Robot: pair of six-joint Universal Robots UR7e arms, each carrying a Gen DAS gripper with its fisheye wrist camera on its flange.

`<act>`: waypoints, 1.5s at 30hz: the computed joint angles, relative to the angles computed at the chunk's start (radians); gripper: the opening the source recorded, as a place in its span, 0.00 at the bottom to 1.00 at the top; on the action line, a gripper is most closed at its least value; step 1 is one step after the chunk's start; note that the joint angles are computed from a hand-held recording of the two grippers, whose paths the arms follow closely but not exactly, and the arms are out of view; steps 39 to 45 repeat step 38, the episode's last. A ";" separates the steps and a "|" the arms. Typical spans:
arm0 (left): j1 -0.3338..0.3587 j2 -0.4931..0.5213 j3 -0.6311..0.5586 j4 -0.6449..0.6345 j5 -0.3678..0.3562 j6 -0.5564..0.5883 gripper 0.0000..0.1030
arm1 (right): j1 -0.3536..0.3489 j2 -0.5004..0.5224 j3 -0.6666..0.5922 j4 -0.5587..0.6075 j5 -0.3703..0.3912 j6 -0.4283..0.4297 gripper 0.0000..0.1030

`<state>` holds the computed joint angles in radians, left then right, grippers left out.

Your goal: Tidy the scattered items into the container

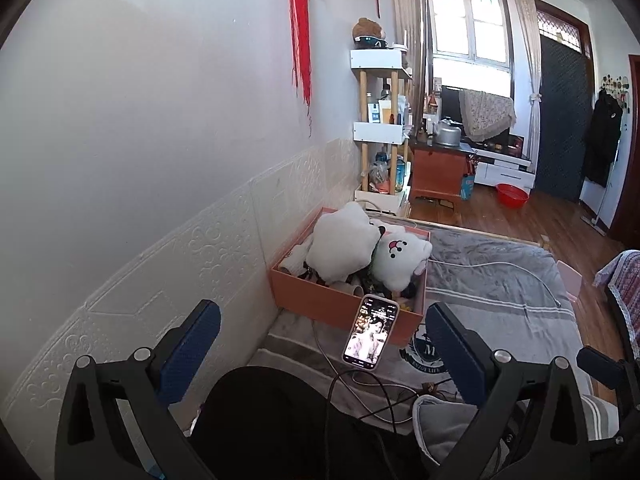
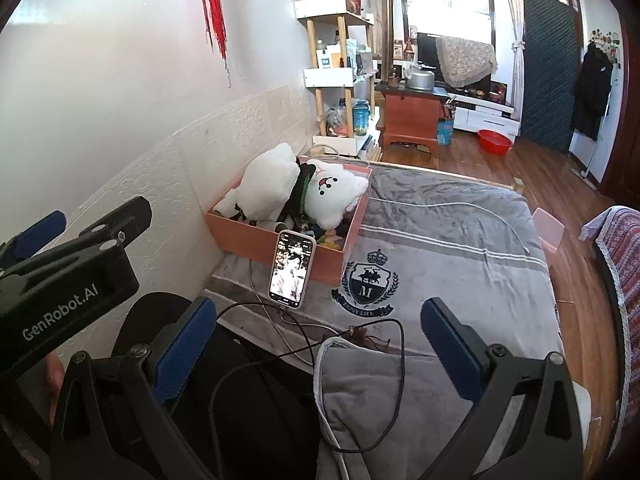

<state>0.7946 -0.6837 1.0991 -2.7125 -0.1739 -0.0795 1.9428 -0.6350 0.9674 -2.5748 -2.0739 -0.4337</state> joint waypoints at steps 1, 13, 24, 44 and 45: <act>0.000 0.002 -0.002 0.001 0.001 0.000 1.00 | 0.000 0.000 0.001 -0.001 -0.001 0.000 0.99; -0.003 0.010 0.003 -0.010 0.006 0.017 1.00 | 0.000 -0.009 0.010 0.012 0.004 -0.011 0.99; 0.000 0.014 0.014 -0.041 -0.008 0.031 1.00 | 0.002 0.000 0.006 0.013 -0.008 -0.020 0.99; 0.008 -0.007 0.036 0.029 -0.040 -0.045 1.00 | 0.001 0.001 0.011 0.011 -0.011 -0.022 0.99; 0.008 -0.007 0.036 0.029 -0.040 -0.045 1.00 | 0.001 0.001 0.011 0.011 -0.011 -0.022 0.99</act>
